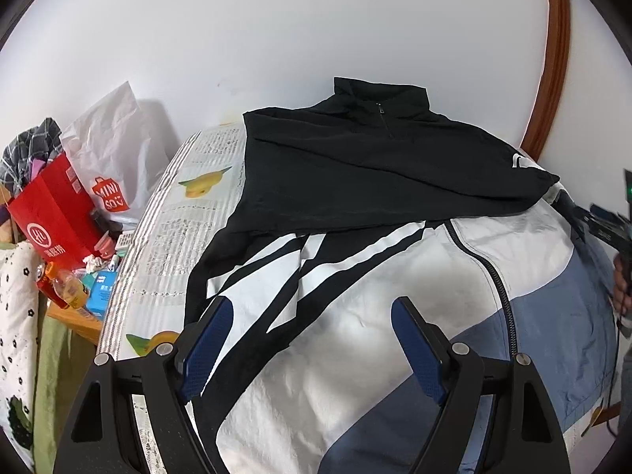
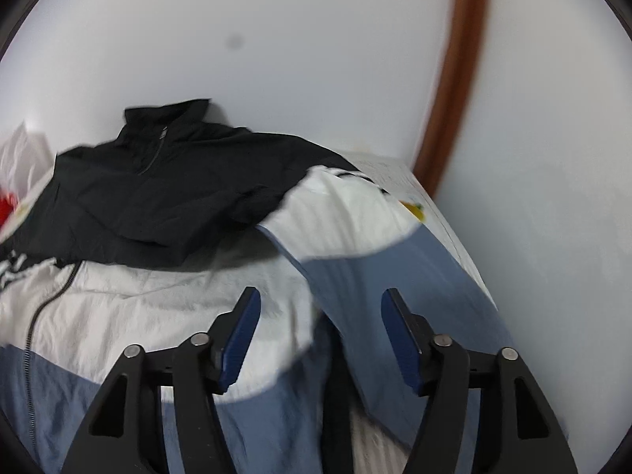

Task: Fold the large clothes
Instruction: 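Move the right tool to the blue-grey sleeve cuff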

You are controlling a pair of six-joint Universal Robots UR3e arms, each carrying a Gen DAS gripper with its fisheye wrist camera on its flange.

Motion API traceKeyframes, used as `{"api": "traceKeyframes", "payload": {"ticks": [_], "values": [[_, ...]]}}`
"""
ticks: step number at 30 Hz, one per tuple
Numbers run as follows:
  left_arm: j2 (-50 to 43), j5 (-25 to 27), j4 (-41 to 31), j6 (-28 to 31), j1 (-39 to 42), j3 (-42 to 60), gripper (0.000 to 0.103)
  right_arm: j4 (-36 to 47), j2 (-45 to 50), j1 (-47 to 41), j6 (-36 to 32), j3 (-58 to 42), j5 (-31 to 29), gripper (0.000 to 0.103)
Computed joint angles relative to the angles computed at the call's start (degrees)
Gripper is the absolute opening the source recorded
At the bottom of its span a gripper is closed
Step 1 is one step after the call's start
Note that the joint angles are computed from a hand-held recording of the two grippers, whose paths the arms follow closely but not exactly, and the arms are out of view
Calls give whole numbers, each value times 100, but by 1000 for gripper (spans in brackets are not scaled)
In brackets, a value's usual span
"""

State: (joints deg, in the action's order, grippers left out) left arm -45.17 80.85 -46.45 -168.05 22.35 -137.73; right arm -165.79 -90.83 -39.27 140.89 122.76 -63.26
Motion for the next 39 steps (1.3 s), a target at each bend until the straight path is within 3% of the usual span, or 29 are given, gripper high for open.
{"api": "traceKeyframes", "payload": {"ticks": [6,8,9,11,16,19,25,30,34,39], "values": [[-557,435,493,-321,-320,50,81,-371,1500,1172,732,-1334,-1159,61],[-653,472,562,-388,-327,34,81,-246,2109,1402,1098,-1995,-1574,38],[-757,513,640,-432,-344,28,81,-57,2283,1391,1191,-2250,-1571,20],[-875,550,716,-447,-360,24,81,274,2519,1235,1414,-2675,-1440,15],[-1129,596,943,-454,-412,33,81,656,2432,651,1670,-2845,-834,18],[-1124,486,936,-507,-412,57,81,771,1967,470,1414,-2405,-604,31],[-781,420,873,-535,-444,-26,81,553,151,-626,354,-449,261,56],[-214,96,471,-424,-111,-158,81,1438,-883,-2194,-695,291,664,67],[11,-41,186,-345,20,-170,81,2259,-1182,-3383,-1642,485,880,69],[286,-87,-186,-235,7,-159,81,2675,-1351,-4098,-2648,847,879,69]]}}
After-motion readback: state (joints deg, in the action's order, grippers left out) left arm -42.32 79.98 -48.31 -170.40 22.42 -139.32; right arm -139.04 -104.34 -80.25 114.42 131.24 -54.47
